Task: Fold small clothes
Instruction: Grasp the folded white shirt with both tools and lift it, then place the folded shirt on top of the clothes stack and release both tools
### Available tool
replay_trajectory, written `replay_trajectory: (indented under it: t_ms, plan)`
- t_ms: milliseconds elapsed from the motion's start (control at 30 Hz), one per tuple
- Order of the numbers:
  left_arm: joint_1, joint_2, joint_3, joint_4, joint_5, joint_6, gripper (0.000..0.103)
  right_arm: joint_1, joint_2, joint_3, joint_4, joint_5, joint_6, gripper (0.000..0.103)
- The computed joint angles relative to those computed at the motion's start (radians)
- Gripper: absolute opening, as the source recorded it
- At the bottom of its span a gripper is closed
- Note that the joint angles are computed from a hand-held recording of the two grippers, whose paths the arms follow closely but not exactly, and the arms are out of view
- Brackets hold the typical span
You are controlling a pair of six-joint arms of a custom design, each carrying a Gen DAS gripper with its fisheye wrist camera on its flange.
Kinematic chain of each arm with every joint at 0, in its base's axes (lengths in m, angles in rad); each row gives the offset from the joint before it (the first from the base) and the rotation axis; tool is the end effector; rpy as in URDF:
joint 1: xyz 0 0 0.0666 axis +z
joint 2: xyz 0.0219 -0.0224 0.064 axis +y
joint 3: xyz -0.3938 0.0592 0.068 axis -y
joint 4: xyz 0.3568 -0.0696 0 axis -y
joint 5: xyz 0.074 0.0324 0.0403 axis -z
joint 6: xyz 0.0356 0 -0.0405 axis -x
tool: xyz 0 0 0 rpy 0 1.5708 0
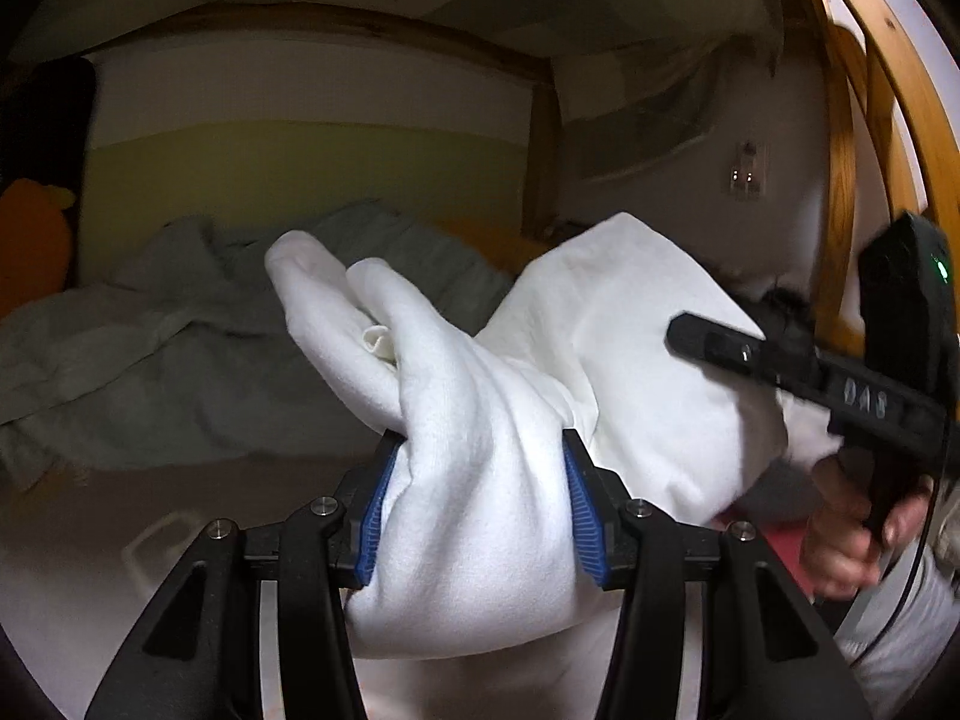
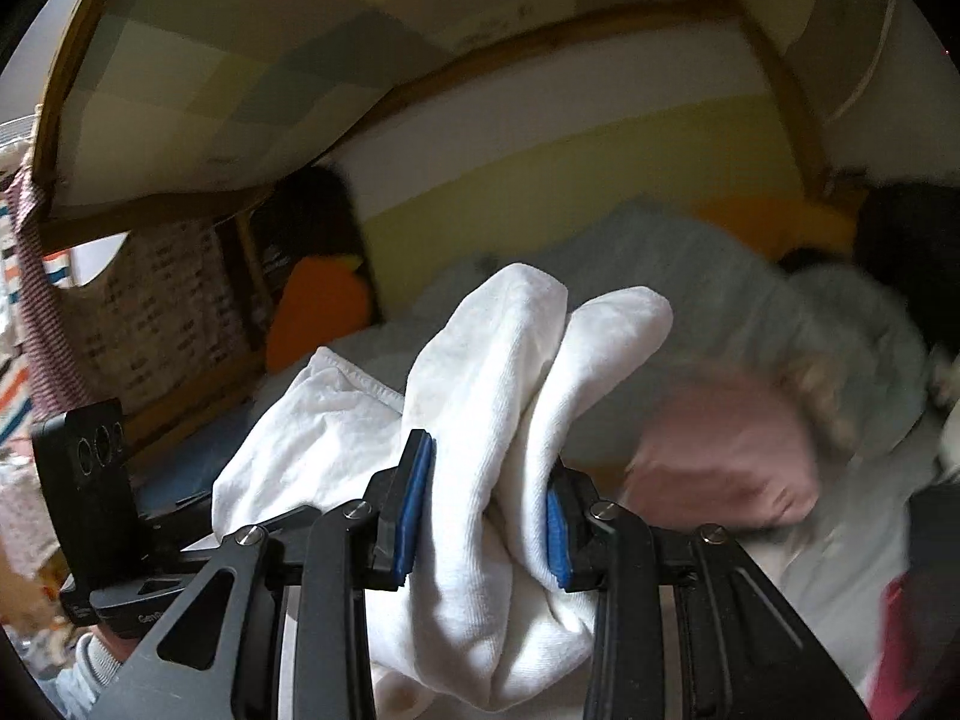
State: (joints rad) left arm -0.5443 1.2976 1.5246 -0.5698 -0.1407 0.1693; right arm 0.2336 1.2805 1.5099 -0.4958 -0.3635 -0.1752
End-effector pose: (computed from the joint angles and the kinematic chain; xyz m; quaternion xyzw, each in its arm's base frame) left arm 0.3716 -0.2196 0.5715 0.1122 0.8086 -0.1469 0.5586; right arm 0.4108 0.1104 0.5801 -0.1325 0.7781 0.2618 0.5554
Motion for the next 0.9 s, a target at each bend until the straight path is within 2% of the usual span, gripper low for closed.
replay_trajectory:
  t_ms: [100,333,400,467,533,567,600,633,667,700,767,833,900]
  plan:
    - [-0.014,0.096,0.105,0.024,0.001,-0.037,0.049,-0.051,0.020,0.043,0.033,0.032,0.020,0.034]
    - [-0.011,0.313,0.310,0.036,0.042,-0.072,0.049,-0.182,0.147,0.143,0.052,-0.006,-0.012,0.035]
    - [-0.009,0.361,0.342,0.016,0.021,-0.069,0.049,-0.199,0.198,0.170,0.040,0.004,-0.005,0.034]
    - [-0.005,0.430,0.395,-0.043,-0.043,-0.047,0.049,-0.210,0.260,0.198,0.005,0.028,0.019,0.035]
    - [0.012,0.499,0.436,-0.130,-0.045,-0.009,0.050,-0.211,0.334,0.225,-0.066,0.058,0.031,0.035]
    - [0.018,0.515,0.422,-0.135,-0.060,0.002,0.051,-0.210,0.366,0.233,-0.098,0.087,0.030,0.035]
    - [0.029,0.503,0.375,-0.089,-0.030,0.018,0.052,-0.209,0.379,0.219,-0.088,0.120,0.015,0.043]
    - [0.039,0.480,0.322,-0.028,-0.001,0.036,0.053,-0.214,0.377,0.186,-0.039,0.132,0.011,0.048]
    - [0.048,0.459,0.284,0.012,0.026,0.054,0.057,-0.217,0.365,0.164,-0.006,0.143,0.026,0.062]
    - [0.053,0.452,0.273,0.025,0.044,0.065,0.062,-0.215,0.358,0.164,-0.009,0.167,0.052,0.067]
    - [0.049,0.439,0.254,0.039,0.022,0.044,0.066,-0.200,0.340,0.157,-0.013,0.215,0.108,0.067]
    - [0.026,0.454,0.279,0.045,-0.026,-0.003,0.068,-0.183,0.320,0.132,0.016,0.274,0.134,0.067]
    - [0.004,0.442,0.266,0.084,-0.099,-0.053,0.081,-0.172,0.291,0.095,0.050,0.328,0.143,0.072]
